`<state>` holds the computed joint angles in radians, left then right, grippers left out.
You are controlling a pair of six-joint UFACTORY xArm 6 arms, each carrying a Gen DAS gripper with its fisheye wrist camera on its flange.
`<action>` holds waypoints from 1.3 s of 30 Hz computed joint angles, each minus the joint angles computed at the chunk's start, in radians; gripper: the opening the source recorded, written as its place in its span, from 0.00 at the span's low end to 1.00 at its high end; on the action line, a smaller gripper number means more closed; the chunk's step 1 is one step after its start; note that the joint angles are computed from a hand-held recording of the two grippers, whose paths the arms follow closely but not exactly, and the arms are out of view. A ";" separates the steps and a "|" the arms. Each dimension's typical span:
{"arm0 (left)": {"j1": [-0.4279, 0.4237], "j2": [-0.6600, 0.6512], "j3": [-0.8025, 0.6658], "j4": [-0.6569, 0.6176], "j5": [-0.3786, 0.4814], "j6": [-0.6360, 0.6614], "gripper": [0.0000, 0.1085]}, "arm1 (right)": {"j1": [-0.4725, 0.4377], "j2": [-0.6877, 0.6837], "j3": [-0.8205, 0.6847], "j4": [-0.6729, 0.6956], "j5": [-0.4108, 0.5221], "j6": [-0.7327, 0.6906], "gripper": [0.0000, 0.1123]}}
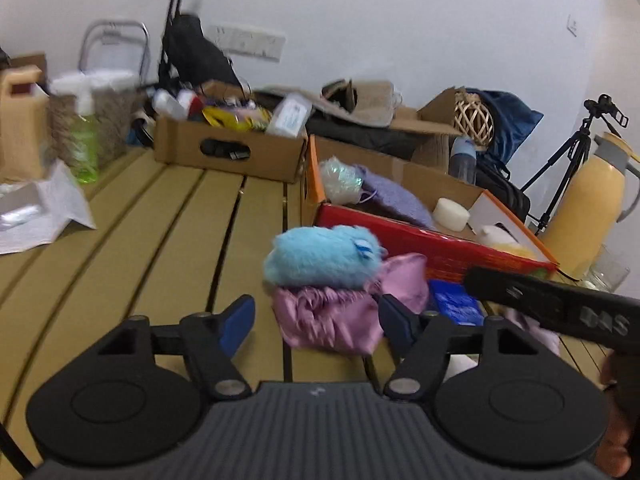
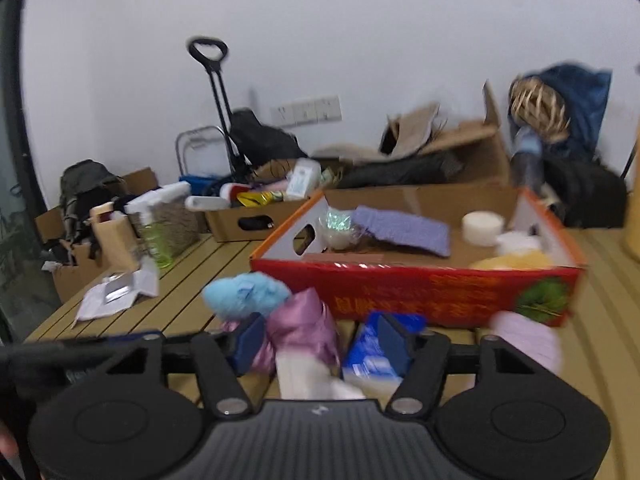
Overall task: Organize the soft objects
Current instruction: 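Grasp the pink satin scrunchie with the right tool while the left tool grasps another, then carry both pink scrunchies into the box and open both tools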
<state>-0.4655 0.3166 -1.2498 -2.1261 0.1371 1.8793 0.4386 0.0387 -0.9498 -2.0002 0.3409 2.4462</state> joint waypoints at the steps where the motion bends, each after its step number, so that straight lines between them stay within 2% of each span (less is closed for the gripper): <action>1: 0.009 0.034 -0.020 0.086 0.025 -0.100 0.64 | -0.021 0.059 -0.064 -0.006 -0.028 0.006 0.50; 3: 0.026 0.093 -0.063 0.187 0.056 -0.246 0.64 | -0.049 0.152 -0.166 -0.018 -0.070 0.006 0.48; 4: 0.039 0.112 -0.075 0.214 0.091 -0.295 0.61 | -0.061 0.193 -0.210 -0.024 -0.088 0.008 0.48; 5: 0.055 0.125 -0.077 0.239 0.139 -0.338 0.48 | -0.076 0.236 -0.254 -0.003 -0.120 -0.016 0.46; 6: 0.075 0.130 -0.071 0.258 0.203 -0.368 0.43 | -0.086 0.261 -0.278 0.004 -0.145 -0.019 0.44; 7: 0.086 0.131 -0.068 0.259 0.238 -0.381 0.37 | -0.099 0.288 -0.304 0.017 -0.178 -0.021 0.38; 8: 0.092 0.131 -0.067 0.268 0.257 -0.394 0.31 | -0.113 0.317 -0.328 0.034 -0.218 -0.039 0.21; 10: 0.089 0.121 -0.059 0.264 0.258 -0.394 0.26 | -0.121 0.340 -0.348 0.023 -0.251 -0.011 0.15; 11: 0.087 0.106 -0.044 0.259 0.259 -0.398 0.22 | -0.123 0.338 -0.348 0.053 -0.262 -0.048 0.10; 12: 0.091 0.086 -0.024 0.247 0.272 -0.399 0.19 | -0.123 0.331 -0.348 0.087 -0.271 -0.095 0.08; 14: 0.115 0.037 0.025 0.192 0.330 -0.388 0.06 | -0.110 0.297 -0.344 0.081 -0.281 -0.132 0.08; 18: 0.140 -0.005 0.073 0.149 0.434 -0.495 0.06 | -0.087 0.198 -0.284 0.198 -0.242 -0.295 0.08; 23: 0.061 -0.035 0.103 0.120 0.410 -0.465 0.06 | -0.075 0.053 -0.127 0.361 -0.140 -0.469 0.08; 25: 0.032 -0.065 0.133 0.106 0.400 -0.427 0.05 | -0.082 -0.022 -0.042 0.346 -0.112 -0.416 0.07; 28: -0.004 -0.153 0.211 0.051 0.409 -0.310 0.05 | -0.085 -0.162 0.095 0.223 -0.095 -0.240 0.07; 30: -0.031 -0.226 0.275 0.004 0.391 -0.206 0.05 | -0.065 -0.265 0.196 0.191 -0.063 -0.175 0.07; 35: -0.052 -0.385 0.468 -0.010 0.413 -0.093 0.05 | -0.001 -0.477 0.417 0.131 -0.007 0.005 0.07; 39: -0.113 -0.411 0.543 -0.092 0.332 0.017 0.05 | 0.095 -0.555 0.553 0.118 0.069 0.157 0.07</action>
<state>-0.5785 -0.0939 -0.7070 -2.2176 0.4691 1.8966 0.5333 -0.5159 -0.3966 -1.8823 0.4102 2.6036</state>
